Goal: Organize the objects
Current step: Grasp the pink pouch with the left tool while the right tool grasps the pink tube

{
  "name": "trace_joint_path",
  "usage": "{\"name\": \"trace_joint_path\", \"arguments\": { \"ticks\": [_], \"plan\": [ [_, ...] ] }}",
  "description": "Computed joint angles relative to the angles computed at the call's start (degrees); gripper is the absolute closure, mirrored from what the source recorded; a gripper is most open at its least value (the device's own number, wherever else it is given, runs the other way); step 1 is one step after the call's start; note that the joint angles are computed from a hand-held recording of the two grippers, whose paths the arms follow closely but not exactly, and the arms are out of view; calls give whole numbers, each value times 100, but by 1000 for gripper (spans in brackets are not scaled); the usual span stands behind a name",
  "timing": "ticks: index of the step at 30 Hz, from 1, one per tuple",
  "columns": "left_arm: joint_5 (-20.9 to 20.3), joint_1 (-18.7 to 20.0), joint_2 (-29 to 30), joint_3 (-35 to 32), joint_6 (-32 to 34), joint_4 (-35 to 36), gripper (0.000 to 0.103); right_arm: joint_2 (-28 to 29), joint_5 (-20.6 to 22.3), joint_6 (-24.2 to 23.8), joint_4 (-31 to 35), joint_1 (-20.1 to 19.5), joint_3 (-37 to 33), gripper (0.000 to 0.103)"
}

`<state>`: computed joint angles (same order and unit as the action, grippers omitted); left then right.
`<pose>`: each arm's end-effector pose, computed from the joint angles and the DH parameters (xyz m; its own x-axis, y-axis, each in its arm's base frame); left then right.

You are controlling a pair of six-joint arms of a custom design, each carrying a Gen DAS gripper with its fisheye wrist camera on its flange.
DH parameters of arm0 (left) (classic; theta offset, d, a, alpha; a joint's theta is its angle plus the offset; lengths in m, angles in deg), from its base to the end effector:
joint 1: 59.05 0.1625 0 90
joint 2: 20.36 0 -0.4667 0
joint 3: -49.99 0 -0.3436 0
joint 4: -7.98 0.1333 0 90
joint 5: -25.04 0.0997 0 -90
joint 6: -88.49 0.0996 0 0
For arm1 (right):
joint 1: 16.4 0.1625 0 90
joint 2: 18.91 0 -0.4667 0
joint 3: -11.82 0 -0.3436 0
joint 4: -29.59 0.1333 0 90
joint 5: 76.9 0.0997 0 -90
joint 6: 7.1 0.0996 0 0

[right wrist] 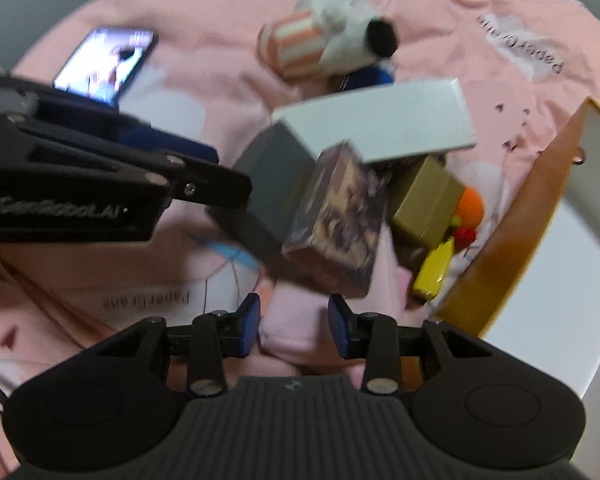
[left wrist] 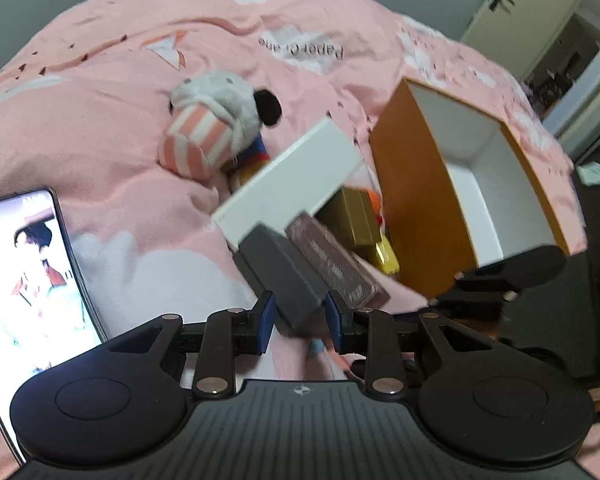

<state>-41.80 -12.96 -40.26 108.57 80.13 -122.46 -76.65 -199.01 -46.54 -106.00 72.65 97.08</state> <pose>-0.4372 -0.7028 0.0181 -0.7644 0.5176 -0.3845 0.5883 0.8039 -0.0875 0.0692 -0.6760 0.3491 -0.6620 -0.4657 0.5873 -0.5241 0.8477 0.0815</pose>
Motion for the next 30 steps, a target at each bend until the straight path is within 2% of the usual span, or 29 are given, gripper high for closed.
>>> {"name": "trace_joint_path", "arguments": {
  "ticks": [1,3,7,8,9,10,12,15,18,22,23,26,30],
  "plan": [
    [11,-5,1,10,4,66,69,52,-117,-60,-90,10,43,59],
    [8,1,-19,61,-16,60,69,170,-362,-291,-344,27,137,44],
    [14,13,-67,128,-80,7,71,328,-703,-702,-786,44,269,41],
    [0,18,-77,133,-98,-2,71,351,-754,-790,-902,51,277,51],
    [-5,19,-84,143,-106,-24,71,375,-826,-861,-1024,61,271,56],
    [-8,19,-95,160,-108,-51,71,361,-734,-754,-905,39,190,61],
    [-7,11,-119,207,-83,-97,71,287,-445,-438,-647,9,28,80],
    [-50,7,-142,236,-35,-138,71,171,-269,-521,-953,76,29,90],
    [-80,3,-119,198,33,-138,71,120,-127,-507,-1068,124,-131,92],
    [-288,50,-28,72,167,-223,71,80,198,-97,-952,137,-448,94],
    [-246,51,6,29,167,-224,71,45,317,-38,-1021,143,-477,100],
    [-18,31,100,-34,233,-417,71,-26,659,204,-957,142,-550,103],
    [199,-6,138,12,250,-881,72,-82,704,242,-1280,129,-463,103]
  ]
}}
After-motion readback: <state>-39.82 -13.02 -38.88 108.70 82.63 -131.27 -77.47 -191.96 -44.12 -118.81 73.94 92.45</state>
